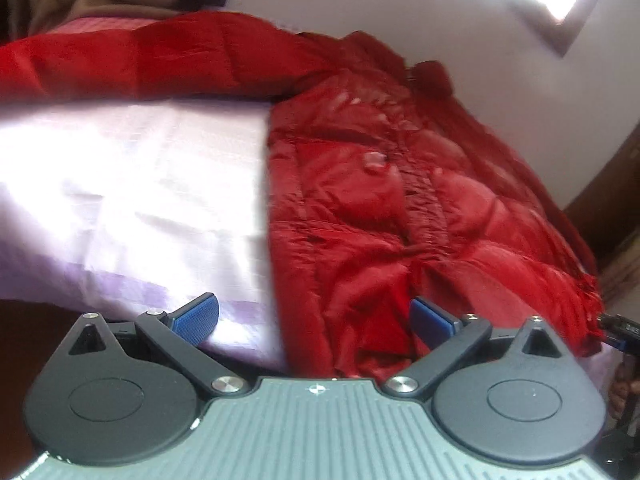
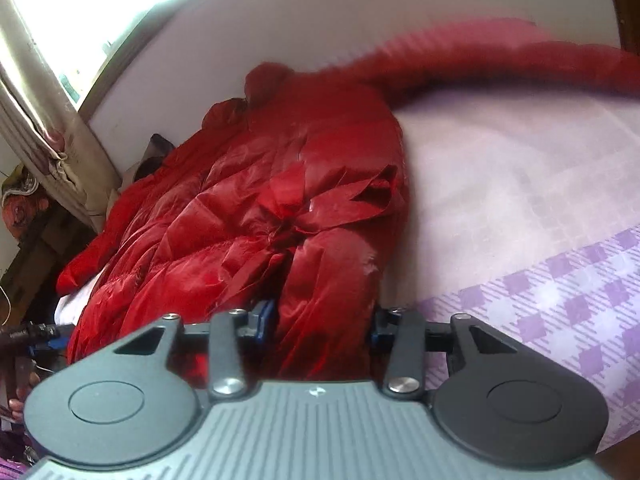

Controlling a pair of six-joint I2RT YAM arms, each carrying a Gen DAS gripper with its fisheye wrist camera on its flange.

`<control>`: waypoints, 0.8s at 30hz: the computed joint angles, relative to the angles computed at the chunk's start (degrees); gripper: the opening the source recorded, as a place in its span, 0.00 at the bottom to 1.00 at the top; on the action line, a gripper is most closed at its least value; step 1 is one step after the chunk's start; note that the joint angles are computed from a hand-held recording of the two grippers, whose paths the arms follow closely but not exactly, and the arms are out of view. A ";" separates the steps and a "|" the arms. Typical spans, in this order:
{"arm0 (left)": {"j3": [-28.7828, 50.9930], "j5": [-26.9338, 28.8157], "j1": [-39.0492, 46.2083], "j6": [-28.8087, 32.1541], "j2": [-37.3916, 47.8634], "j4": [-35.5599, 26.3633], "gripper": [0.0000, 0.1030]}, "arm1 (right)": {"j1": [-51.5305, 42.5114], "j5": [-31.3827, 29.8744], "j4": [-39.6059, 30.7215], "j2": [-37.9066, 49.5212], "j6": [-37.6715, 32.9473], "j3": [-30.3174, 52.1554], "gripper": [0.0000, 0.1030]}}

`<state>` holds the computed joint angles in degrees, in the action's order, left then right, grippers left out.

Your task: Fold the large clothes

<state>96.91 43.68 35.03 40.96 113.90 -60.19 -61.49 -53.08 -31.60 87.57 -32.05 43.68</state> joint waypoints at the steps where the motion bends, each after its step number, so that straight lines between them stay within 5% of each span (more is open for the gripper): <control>1: 1.11 1.15 -0.01 2.09 0.92 -2.56 0.95 | 0.00 -0.08 0.75 -0.15 0.36 -0.43 0.42; 2: 2.27 1.49 -0.19 3.83 1.71 -5.21 0.91 | -0.53 -0.38 0.96 -0.32 -0.06 -1.00 0.42; 3: 3.01 1.56 -0.60 5.55 2.31 -7.32 0.67 | -0.11 -0.39 2.79 -0.28 1.28 -1.78 0.42; 6: -1.25 -0.38 -2.18 6.65 -0.62 -3.53 0.29 | 0.16 -1.05 7.30 -1.07 4.27 -4.57 0.42; 7: -2.03 0.32 -2.01 6.31 -1.42 -2.49 0.20 | 0.29 -0.98 8.60 -1.51 5.31 -5.36 0.41; 10: -0.31 1.44 -1.20 3.67 -2.16 -0.18 0.15 | 1.02 -0.80 8.89 -3.05 8.51 -6.64 0.29; 13: 3.82 2.14 0.15 -1.52 -2.09 3.53 0.13 | 3.86 -1.91 4.35 -6.98 8.17 -7.53 0.17; 17: 7.65 0.08 2.03 -0.18 -0.51 2.48 0.13 | 7.59 -1.50 0.59 -13.43 6.29 -11.47 0.16; 20: -0.41 -2.84 2.45 2.66 -3.68 8.44 0.23 | 4.16 -4.01 -1.66 -10.66 3.93 -12.12 0.19; 23: -8.97 -0.79 4.19 2.80 -10.32 17.76 0.48 | -1.67 -7.92 -9.25 -4.25 -0.16 -7.95 0.30; 24: -11.53 1.14 5.11 1.39 -12.66 21.38 0.70 | -3.74 -9.05 -11.76 -3.40 -2.10 -6.67 0.32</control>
<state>85.38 44.81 40.14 42.34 101.24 -38.81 -65.23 -62.14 -43.36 84.17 -34.15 37.01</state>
